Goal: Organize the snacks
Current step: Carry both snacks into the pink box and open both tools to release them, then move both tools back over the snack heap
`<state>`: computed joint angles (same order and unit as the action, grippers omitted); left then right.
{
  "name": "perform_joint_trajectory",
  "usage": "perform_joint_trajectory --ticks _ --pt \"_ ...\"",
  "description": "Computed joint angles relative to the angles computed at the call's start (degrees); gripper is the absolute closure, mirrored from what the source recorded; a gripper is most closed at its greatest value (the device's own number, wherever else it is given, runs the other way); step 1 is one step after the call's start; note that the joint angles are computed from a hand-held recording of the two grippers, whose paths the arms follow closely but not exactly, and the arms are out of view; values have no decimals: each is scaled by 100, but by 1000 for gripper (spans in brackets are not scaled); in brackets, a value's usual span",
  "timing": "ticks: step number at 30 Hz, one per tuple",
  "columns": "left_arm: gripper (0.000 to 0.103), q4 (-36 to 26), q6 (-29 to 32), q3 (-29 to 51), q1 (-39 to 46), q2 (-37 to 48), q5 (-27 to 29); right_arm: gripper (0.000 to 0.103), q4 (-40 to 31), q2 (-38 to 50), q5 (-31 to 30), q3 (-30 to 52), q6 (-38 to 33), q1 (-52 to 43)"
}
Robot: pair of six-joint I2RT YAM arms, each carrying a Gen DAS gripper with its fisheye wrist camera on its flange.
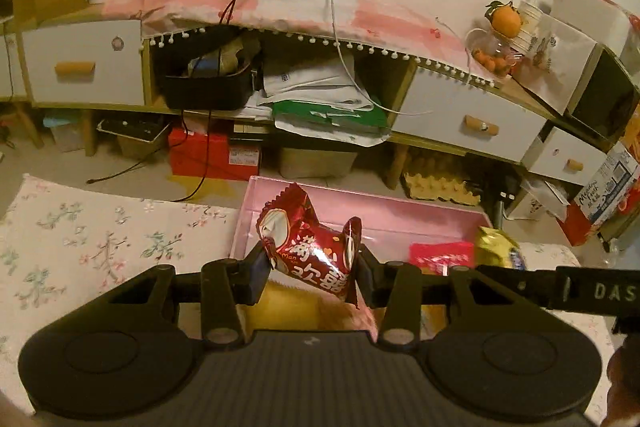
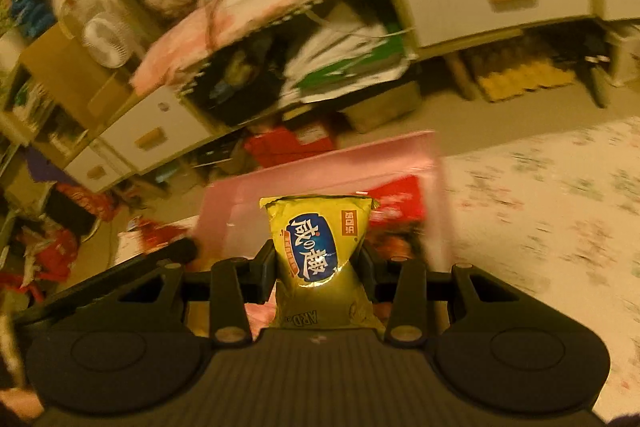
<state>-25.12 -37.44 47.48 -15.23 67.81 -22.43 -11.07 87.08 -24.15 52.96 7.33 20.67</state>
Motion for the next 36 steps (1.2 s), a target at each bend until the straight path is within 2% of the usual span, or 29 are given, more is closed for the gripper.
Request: perform_joint_trajectory --ticks 4,9,13,17,22,24,25,31,34,36 --pt "53 626 253 -235 441 256 336 65 295 593 -141 345 109 269" --pt "51 1149 584 -420 621 480 326 65 581 1192 -300 832 323 449" --pt "48 1135 746 -399 591 628 325 64 885 1443 -212 788 589 532" --pt "43 1149 843 -465 686 508 531 61 1395 1440 -475 493 992 416" --pt "37 991 853 -435 750 282 716 57 1467 1201 -522 314 1175 300" --pt "24 816 867 -412 730 73 660 57 1360 1004 -645 256 1214 185" --pt "22 706 836 -401 703 -33 529 57 1270 932 -630 260 1180 162" --pt "21 -462 301 -158 940 -679 800 57 101 178 -176 359 748 59" --pt "21 -1096 31 43 750 -1034 662 57 -508 -424 -129 268 525 -76" --pt "19 -1516 -273 135 304 -1245 348 56 -915 -795 20 183 387 -111"
